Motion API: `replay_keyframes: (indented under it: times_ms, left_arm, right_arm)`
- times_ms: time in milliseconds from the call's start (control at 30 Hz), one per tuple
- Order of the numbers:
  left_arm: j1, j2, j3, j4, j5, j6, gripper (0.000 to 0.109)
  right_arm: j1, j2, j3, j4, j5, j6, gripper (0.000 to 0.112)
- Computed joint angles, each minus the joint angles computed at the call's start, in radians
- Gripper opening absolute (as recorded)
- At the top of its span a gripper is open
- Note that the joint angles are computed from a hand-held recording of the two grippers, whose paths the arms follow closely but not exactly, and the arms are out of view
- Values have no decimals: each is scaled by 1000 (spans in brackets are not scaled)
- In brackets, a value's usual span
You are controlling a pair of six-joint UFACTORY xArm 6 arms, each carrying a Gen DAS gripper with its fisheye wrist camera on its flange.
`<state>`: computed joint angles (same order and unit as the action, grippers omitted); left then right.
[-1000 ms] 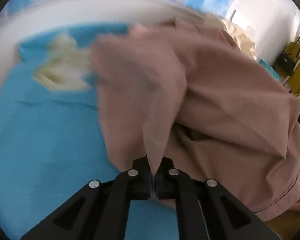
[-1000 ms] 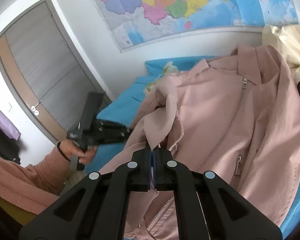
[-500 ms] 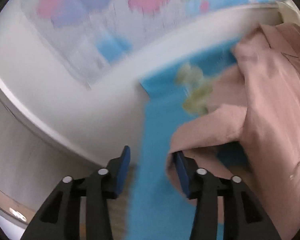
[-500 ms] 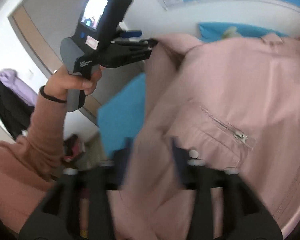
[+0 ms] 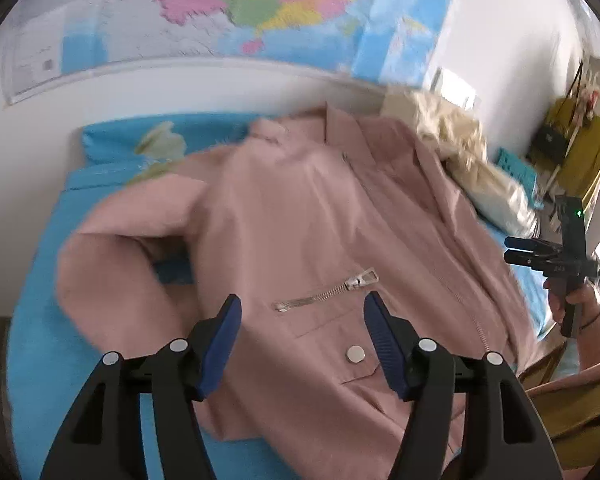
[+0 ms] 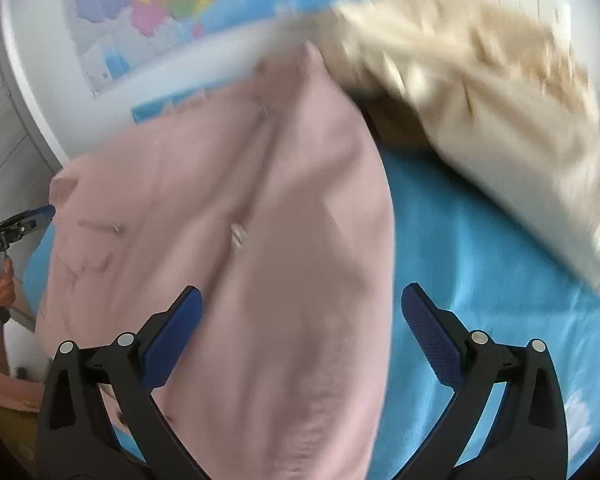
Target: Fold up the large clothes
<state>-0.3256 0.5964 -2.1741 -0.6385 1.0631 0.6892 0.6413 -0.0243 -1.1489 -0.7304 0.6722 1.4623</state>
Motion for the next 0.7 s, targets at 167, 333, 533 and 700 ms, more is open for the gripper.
replay_keyframes:
  times_ms: [167, 333, 533, 700]
  left_arm:
    - [-27, 43, -37, 35, 11, -66, 62]
    - [-11, -3, 30, 3, 2, -44, 63]
    - [-17, 22, 1, 46, 7, -83, 64]
    - [21, 26, -11, 9, 2, -129, 68]
  right_arm:
    - [-72, -13, 106, 149, -254, -73, 4]
    - [-89, -261, 197, -94, -142, 92, 3]
    - [-139, -373, 228, -10, 242, -3, 38]
    - [-2, -301, 158, -105, 435, 135, 73]
